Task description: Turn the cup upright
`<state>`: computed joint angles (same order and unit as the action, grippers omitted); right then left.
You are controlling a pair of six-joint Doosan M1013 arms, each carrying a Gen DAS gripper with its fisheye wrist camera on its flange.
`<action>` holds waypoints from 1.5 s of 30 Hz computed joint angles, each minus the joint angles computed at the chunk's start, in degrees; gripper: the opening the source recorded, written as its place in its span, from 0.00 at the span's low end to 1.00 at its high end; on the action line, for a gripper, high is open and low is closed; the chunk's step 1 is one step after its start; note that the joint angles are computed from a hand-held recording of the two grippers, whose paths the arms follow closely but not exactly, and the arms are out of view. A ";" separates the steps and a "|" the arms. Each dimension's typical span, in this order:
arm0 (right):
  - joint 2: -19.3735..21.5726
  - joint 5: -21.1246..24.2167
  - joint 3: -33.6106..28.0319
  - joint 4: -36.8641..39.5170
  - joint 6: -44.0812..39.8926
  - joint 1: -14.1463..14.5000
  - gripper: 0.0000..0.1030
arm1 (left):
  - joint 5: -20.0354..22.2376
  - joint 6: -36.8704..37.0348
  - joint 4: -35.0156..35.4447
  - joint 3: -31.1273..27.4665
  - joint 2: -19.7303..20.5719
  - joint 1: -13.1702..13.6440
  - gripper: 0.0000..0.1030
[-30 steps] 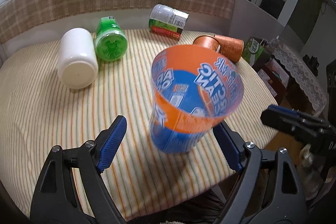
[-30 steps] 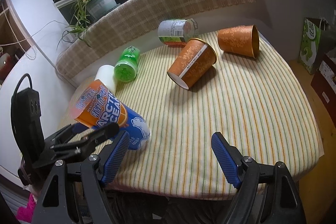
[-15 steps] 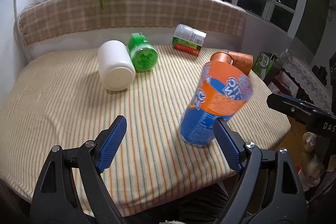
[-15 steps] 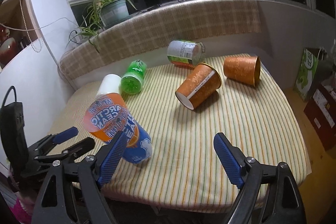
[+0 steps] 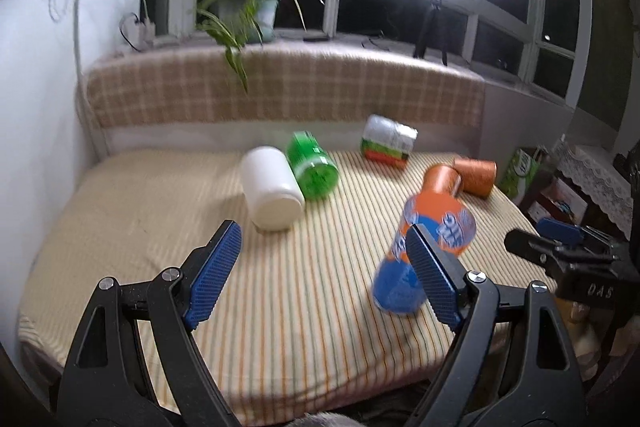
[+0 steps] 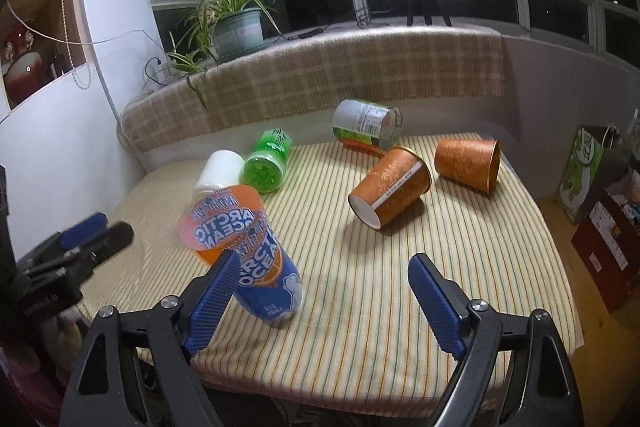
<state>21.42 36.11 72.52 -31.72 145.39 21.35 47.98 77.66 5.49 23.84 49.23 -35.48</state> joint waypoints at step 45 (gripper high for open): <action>0.28 0.87 0.27 -13.72 10.82 1.59 1.00 | -4.26 -5.66 7.38 3.38 -1.87 -0.31 1.00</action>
